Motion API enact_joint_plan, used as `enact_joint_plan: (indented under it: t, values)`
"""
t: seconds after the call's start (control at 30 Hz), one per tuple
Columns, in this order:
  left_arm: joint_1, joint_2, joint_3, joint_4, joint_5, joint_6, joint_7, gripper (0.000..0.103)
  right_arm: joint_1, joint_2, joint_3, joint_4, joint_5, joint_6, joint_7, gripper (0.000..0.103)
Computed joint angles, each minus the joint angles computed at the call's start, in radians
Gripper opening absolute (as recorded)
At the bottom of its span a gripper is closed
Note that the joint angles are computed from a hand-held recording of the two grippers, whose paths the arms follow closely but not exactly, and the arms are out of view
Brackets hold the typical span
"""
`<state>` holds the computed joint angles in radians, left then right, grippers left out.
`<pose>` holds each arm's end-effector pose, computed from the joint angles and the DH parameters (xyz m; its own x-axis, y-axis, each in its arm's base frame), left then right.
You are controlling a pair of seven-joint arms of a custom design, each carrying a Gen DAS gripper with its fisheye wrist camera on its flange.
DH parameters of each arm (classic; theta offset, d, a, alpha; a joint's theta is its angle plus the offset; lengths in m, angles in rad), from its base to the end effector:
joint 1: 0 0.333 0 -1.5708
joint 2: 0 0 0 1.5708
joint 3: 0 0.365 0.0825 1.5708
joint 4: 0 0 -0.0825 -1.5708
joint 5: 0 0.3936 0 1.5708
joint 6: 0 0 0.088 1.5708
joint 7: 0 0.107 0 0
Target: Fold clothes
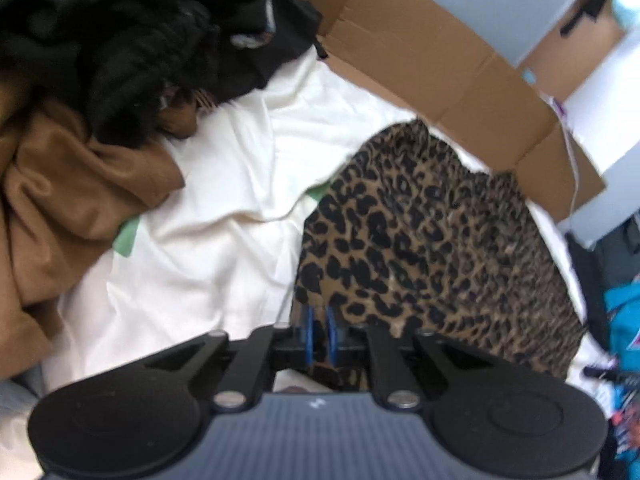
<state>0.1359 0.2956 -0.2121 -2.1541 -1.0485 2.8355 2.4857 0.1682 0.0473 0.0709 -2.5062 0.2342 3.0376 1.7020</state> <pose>0.6034 0.0039 0.3262 -0.1005 -0.9355 0.3387 -0.8738 -0.0798 -0.4796 0.5023 0.1041 0.3571 -0.0746 -0.9790 -0.1897 -0.8908 0.1509 -0.4285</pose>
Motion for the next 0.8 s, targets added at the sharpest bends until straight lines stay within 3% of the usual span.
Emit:
enact_joint_plan:
  t: [0.07, 0.2, 0.4, 0.5, 0.7, 0.8]
  values:
    - [-0.013, 0.017, 0.012, 0.011, 0.041, 0.013, -0.031, 0.021, -0.001, 0.003, 0.0, 0.003, 0.0, -0.005, 0.0, 0.054]
    - [0.004, 0.046, 0.009, 0.035, 0.076, 0.006, -0.073, 0.024, -0.005, 0.007, 0.003, 0.007, 0.005, -0.012, -0.007, 0.054]
    - [0.066, 0.048, -0.009, 0.053, 0.003, -0.138, -0.041, 0.024, -0.003, 0.003, 0.006, 0.01, 0.014, -0.015, -0.015, 0.054]
    - [0.051, 0.032, 0.008, 0.043, -0.014, -0.135, -0.049, 0.006, 0.0, -0.004, 0.011, 0.019, 0.042, -0.012, -0.041, 0.054]
    - [0.023, -0.01, 0.022, 0.041, -0.008, -0.116, -0.105, 0.005, -0.002, -0.002, 0.045, 0.057, 0.241, -0.014, -0.32, 0.054]
    - [0.0, -0.049, 0.026, 0.035, 0.018, -0.126, -0.118, 0.005, 0.01, 0.001, 0.038, 0.073, 0.243, -0.002, -0.338, 0.054]
